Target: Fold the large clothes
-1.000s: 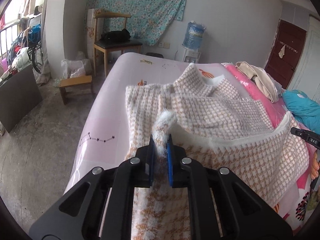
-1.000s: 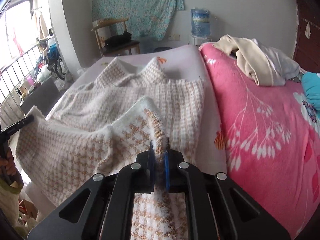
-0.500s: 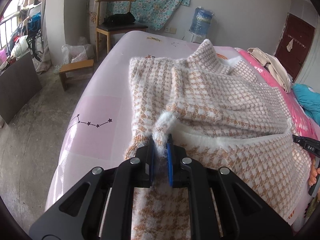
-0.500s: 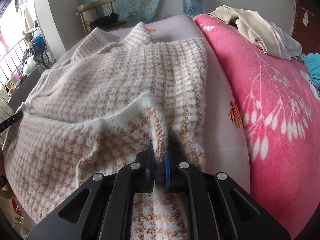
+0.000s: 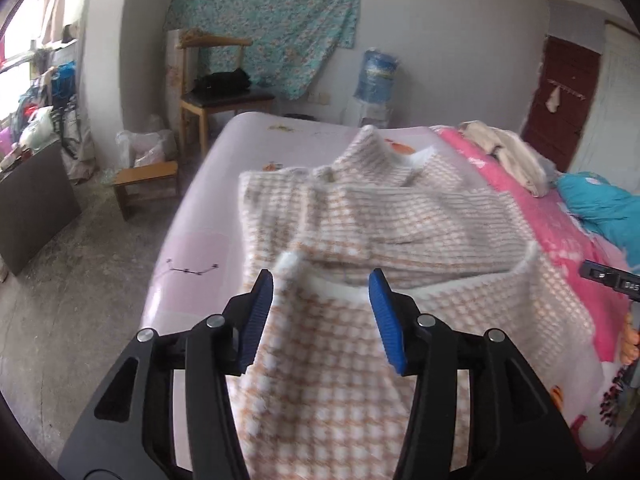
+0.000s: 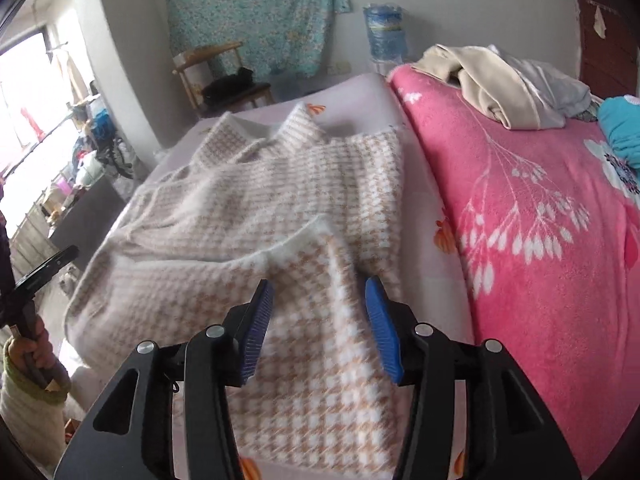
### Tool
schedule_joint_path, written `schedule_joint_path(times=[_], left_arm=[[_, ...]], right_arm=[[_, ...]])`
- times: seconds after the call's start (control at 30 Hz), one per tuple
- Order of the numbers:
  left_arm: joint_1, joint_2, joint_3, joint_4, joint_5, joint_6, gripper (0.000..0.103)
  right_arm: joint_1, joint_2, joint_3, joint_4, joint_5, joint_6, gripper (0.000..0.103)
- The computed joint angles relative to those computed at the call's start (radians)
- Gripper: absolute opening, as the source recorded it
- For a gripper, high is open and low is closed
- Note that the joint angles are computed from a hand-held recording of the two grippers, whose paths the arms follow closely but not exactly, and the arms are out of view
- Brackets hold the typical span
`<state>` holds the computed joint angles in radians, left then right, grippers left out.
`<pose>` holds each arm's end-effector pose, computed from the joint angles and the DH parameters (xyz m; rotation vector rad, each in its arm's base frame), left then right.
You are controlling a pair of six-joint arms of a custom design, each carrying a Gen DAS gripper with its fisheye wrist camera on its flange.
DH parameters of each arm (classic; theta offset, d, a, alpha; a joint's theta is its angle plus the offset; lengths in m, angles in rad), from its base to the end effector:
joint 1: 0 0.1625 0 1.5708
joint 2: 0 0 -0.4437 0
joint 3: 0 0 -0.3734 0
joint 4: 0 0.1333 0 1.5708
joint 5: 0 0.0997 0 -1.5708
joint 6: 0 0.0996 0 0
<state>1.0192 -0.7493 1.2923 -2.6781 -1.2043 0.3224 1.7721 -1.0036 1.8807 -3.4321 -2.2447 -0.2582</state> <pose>-0.2641 -0.7516 0.2465 1.0205 2.5304 -0.8423 0.1891 -0.5709 0.2896 0.0989 -2.2400 1.1589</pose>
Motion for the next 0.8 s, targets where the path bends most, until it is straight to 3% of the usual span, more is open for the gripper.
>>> schedule_joint_path(times=[0.07, 0.2, 0.23, 0.3, 0.4, 0.47, 0.57, 0.67, 0.73, 0.8], left_arm=[[-0.017, -0.047, 0.072, 0.038, -0.099, 0.025, 0.048], [-0.047, -0.095, 0.19, 0.123, -0.241, 0.072, 0.047], [-0.055, -0.093, 0.212, 0.127, -0.243, 0.075, 0.046], [-0.073, -0.072, 0.24, 0.119, -0.18, 0.084, 0.038], [-0.071, -0.026, 0.249, 0.086, -0.084, 0.087, 0.03], [-0.059, -0.019, 0.248, 0.057, -0.103, 0.089, 0.03], [-0.071, -0.026, 0.247, 0.063, -0.09, 0.082, 0.03], [-0.065, -0.046, 0.243, 0.067, -0.185, 0.087, 0.03], [-0.07, -0.038, 0.243, 0.05, -0.158, 0.099, 0.03], [-0.069, -0.005, 0.218, 0.05, -0.101, 0.08, 0.03]], right_arm=[[0.036, 0.027, 0.018, -0.015, 0.0, -0.069, 0.047], [0.064, 0.072, 0.039, 0.051, 0.056, -0.102, 0.03], [0.065, 0.093, 0.031, 0.075, 0.047, -0.105, 0.023], [0.059, 0.14, 0.004, 0.101, -0.004, -0.107, 0.017], [0.025, 0.166, -0.005, 0.095, 0.003, -0.076, 0.017], [0.013, 0.152, 0.003, 0.101, 0.036, -0.034, 0.016], [0.029, 0.143, 0.002, 0.125, 0.016, 0.009, 0.016], [0.048, 0.147, 0.003, 0.066, 0.046, -0.038, 0.016], [0.053, 0.17, -0.014, 0.018, 0.046, -0.078, 0.016], [0.036, 0.19, -0.043, 0.046, 0.055, -0.069, 0.016]])
